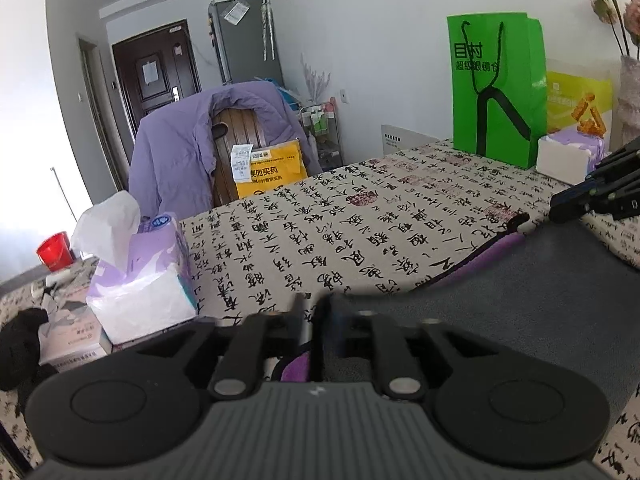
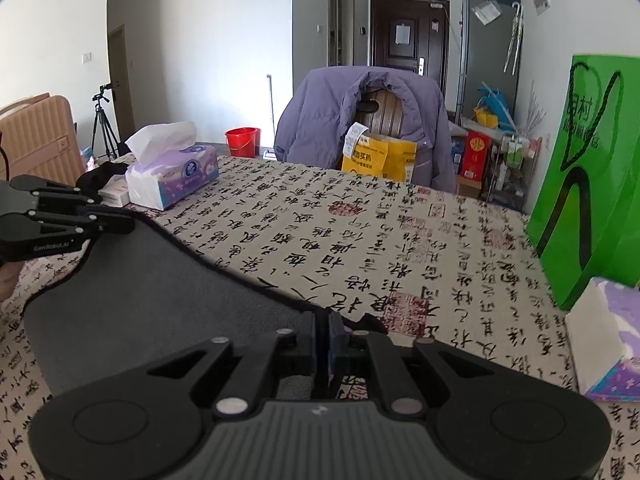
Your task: Fold towel
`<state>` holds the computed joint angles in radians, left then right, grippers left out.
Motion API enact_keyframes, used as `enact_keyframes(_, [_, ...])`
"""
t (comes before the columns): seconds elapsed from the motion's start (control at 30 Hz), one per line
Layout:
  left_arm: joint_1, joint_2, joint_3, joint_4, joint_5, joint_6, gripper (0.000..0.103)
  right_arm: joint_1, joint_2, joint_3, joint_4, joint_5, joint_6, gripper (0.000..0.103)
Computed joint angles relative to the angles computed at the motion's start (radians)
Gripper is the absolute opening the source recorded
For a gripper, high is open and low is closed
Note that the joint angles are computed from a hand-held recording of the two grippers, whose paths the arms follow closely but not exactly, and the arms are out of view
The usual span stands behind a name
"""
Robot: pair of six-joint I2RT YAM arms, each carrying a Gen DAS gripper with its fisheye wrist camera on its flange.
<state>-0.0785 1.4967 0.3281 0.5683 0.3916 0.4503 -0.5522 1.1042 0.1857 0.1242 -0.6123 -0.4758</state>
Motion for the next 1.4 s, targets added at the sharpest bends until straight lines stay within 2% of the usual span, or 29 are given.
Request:
enact_keyframes(0.03, [0.006,-0.001,-0.001,0.002,0.004,-0.009,0.056,-0.001,-0.003,0.003,-0.006,-0.003,0.015,0.029])
enact_keyframes(0.07, [0.013,-0.006,-0.005,0.007,0.003,-0.020,0.078,-0.006,0.000,0.005,-0.006,-0.006,0.024,0.057])
enact_keyframes(0.1, [0.023,-0.015,-0.011,0.010,0.015,-0.024,0.085,-0.010,-0.001,0.003,-0.002,-0.007,0.029,0.079])
enact_keyframes(0.13, [0.036,-0.024,-0.011,-0.001,0.031,-0.023,0.086,-0.014,-0.005,-0.001,0.001,-0.008,0.030,0.087])
enact_keyframes(0.17, [0.042,-0.033,-0.008,-0.020,0.037,-0.023,0.094,-0.017,-0.003,0.000,0.000,-0.008,0.031,0.098])
enact_keyframes(0.2, [0.049,-0.040,-0.007,-0.033,0.041,-0.028,0.103,-0.018,-0.005,0.003,-0.009,-0.006,0.032,0.103])
enact_keyframes(0.33, [0.078,-0.065,-0.006,-0.079,0.070,-0.036,0.103,-0.033,0.006,0.015,-0.032,-0.011,0.037,0.103])
enact_keyframes(0.6, [0.088,-0.094,-0.027,-0.090,0.078,-0.034,0.103,-0.026,0.019,0.015,-0.031,-0.003,0.046,0.103])
enact_keyframes(0.83, [0.103,-0.161,-0.049,-0.131,0.090,-0.035,0.103,-0.036,-0.023,0.005,-0.069,-0.013,0.046,0.103])
enact_keyframes(1.17, [0.173,-0.330,-0.092,-0.255,0.136,-0.028,0.103,-0.091,-0.205,-0.015,-0.256,-0.057,0.005,0.103])
enact_keyframes(1.4, [0.243,-0.511,-0.133,-0.396,0.204,-0.008,0.103,-0.150,-0.382,-0.017,-0.460,-0.105,-0.048,0.103])
